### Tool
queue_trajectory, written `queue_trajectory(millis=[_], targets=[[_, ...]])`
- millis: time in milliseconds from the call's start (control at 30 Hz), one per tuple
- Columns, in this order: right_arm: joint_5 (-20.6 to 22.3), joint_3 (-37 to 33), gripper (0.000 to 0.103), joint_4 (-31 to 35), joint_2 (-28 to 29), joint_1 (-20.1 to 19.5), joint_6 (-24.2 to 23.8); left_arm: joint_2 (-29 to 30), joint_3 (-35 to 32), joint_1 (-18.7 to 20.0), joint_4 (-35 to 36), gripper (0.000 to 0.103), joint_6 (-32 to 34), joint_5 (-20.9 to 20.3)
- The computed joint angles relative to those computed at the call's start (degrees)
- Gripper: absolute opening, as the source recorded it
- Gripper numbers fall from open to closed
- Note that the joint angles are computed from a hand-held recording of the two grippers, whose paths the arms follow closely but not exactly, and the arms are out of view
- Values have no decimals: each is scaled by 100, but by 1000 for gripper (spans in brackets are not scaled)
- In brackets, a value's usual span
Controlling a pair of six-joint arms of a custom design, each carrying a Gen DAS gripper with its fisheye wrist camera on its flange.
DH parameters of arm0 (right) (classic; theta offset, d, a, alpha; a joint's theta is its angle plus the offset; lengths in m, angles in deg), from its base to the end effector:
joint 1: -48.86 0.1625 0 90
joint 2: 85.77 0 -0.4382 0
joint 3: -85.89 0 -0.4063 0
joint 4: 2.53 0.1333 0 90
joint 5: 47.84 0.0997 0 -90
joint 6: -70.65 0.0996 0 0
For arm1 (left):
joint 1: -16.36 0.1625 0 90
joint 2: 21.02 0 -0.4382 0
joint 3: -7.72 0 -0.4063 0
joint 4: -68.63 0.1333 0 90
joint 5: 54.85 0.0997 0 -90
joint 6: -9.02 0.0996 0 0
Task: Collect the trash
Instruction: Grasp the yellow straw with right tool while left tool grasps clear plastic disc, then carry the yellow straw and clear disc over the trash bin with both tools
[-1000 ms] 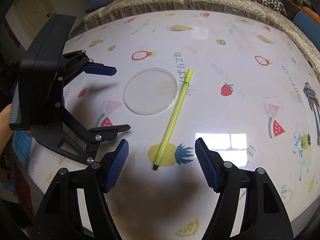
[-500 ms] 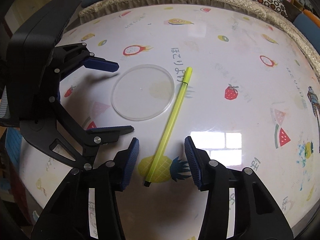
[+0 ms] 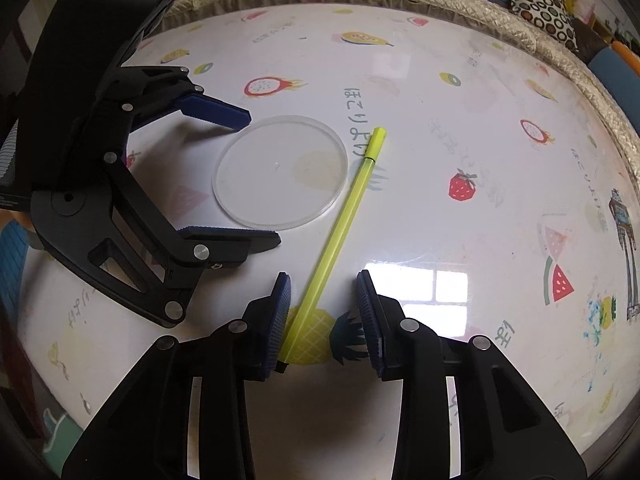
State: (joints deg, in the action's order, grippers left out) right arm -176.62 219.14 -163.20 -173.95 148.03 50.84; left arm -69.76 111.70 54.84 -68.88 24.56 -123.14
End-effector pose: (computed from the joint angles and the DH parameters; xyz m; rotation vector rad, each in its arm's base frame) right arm 0.1376 -0.4076 0.2859 0.4133 -2.3639 0.4631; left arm -0.3693 -0.5109 0.0530 1.5433 2.2647 0.0138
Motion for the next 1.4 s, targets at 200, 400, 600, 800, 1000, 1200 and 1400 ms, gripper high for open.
queue_trajectory(millis=[200, 400, 600, 800, 1000, 1200, 1400], targets=[[15, -79, 11, 357, -102, -29, 57, -44, 75, 9, -161, 91, 105, -61], [116, -104, 9, 502, -266, -110, 200, -32, 81, -35, -178, 88, 107, -24], [135, -141, 9, 666, -386, -88, 308, -66, 206, -148, -323, 87, 211, 99], [208, -50, 8, 765, -690, -96, 400, -214, 321, -310, -346, 87, 207, 35], [143, 14, 8, 1013, -1091, 24, 518, -357, 387, -511, -341, 87, 135, 74], [15, 127, 8, 1334, -1565, 154, 650, -519, 535, -745, -320, 87, 33, 138], [-71, 218, 8, 1602, -2039, 282, 794, -663, 631, -928, -265, 87, -39, 95]])
